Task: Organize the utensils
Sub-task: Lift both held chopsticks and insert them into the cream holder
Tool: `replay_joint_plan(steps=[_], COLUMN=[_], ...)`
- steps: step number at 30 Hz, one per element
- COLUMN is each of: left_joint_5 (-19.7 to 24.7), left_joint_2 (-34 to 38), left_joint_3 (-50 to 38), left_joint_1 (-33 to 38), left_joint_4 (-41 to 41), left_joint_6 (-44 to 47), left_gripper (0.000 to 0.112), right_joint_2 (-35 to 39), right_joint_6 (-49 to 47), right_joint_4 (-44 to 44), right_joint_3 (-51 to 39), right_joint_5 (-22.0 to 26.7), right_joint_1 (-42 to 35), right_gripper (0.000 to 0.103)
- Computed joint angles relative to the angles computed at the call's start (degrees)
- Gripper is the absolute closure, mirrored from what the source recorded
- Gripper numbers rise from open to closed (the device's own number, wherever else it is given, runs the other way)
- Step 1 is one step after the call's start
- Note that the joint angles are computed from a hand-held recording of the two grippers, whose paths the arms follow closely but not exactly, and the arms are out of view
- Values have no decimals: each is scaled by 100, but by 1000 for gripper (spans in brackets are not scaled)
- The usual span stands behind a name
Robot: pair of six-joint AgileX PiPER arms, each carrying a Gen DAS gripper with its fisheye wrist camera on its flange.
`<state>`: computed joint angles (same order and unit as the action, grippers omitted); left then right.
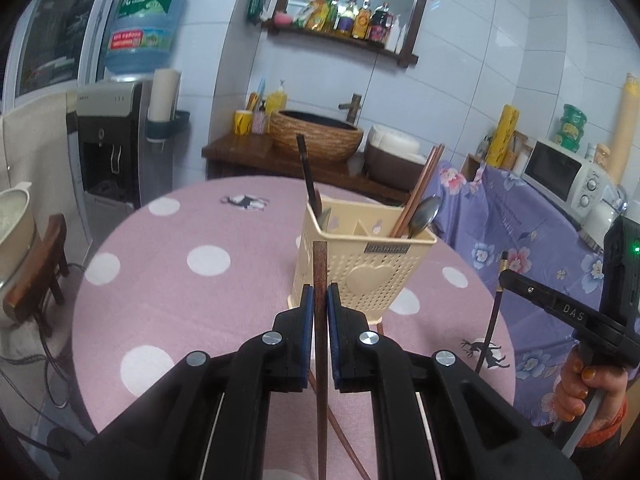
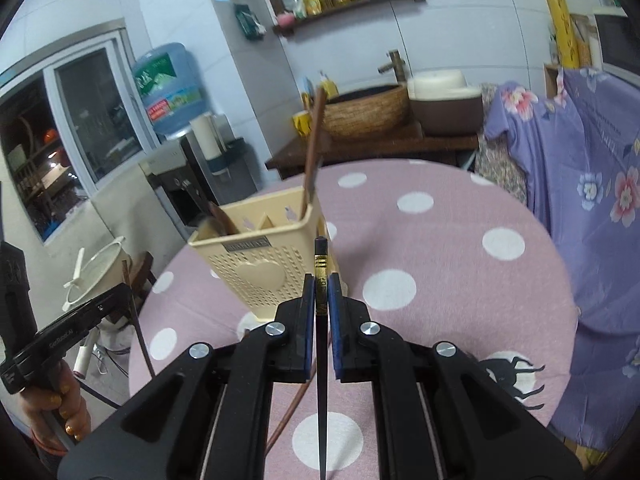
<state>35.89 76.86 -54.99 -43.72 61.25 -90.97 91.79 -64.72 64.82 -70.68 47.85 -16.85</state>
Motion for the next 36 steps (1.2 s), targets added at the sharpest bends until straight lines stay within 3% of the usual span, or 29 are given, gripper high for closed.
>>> replay_joint_plan(steps=[8,18,24,30,36], left_joint_5=[271,335,506,398,414], left_joint_2=[-199,-246,-361,-357,66], left_joint_3=[-29,-19,-115,-669,-2087], left_joint_1=[-174,-211,-317,-188,161], left_joint_4=[146,215,253,-137,-739], left_joint_6=[74,32,184,1037,2177], left_gripper=[104,104,104,104,104], right_joint_2=[-465,-508,-486,-313,30], right_joint_6=[-279,-281,-206,323,1376], right_joint_4=[144,109,67,-76,-457], right_joint_3=[124,134,-67,-834,-2321], right_joint_5=[273,223,430,674,612], right_joint_1=[-157,-110,-143,-70,221], right_gripper=[95,95,95,95,95])
